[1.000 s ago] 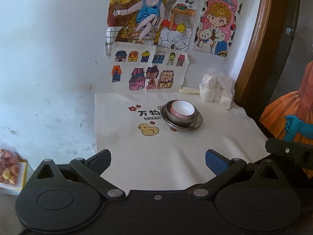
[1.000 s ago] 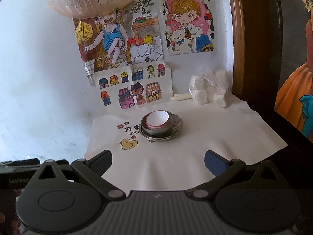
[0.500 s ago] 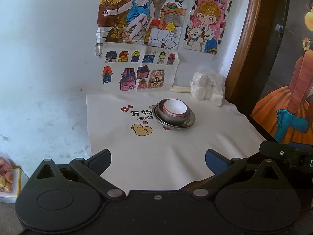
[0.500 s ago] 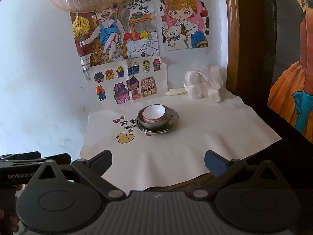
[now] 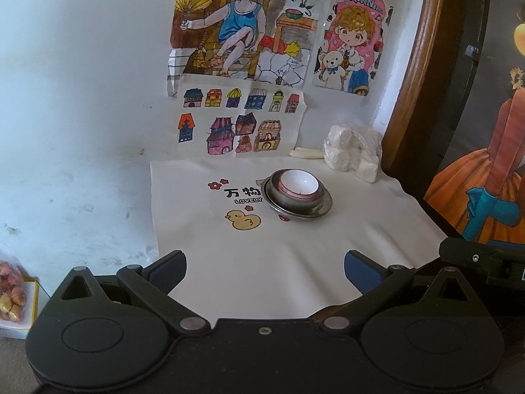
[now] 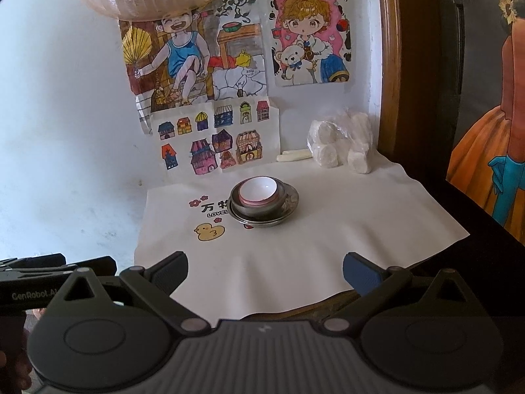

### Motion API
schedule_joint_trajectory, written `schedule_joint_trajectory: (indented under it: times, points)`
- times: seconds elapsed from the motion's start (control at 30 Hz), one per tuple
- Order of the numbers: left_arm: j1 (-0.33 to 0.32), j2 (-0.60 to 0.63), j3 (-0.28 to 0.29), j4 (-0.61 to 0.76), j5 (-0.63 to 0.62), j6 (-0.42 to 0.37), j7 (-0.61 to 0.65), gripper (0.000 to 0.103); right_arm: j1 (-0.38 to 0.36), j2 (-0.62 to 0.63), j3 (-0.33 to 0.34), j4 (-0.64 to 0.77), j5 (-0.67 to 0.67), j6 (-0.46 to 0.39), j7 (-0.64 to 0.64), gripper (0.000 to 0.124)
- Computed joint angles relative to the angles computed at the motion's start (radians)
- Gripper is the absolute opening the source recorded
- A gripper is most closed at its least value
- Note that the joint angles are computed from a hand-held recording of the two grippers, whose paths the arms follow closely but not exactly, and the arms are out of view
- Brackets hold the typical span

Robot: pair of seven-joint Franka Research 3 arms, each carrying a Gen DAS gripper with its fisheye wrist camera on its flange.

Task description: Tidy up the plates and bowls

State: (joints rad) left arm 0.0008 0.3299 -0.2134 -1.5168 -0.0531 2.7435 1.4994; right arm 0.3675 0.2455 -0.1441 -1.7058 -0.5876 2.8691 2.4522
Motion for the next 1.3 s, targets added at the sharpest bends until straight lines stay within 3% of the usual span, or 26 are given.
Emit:
schedule_joint_trajectory:
  times: [0.4, 1.3]
  points:
    - [-0.015, -0.011, 0.020, 0.007, 0.040, -0.043, -0.061, 0.102, 0.000, -0.007, 0.000, -0.008, -0.013, 0.003, 0.009, 0.103]
    - [-0.018, -0.011, 0.015, 0.005, 0.051, -0.030, -0.049, 0.101, -0.005, -0.010, 0.002, -0.010, -0.028, 0.001, 0.024, 0.103]
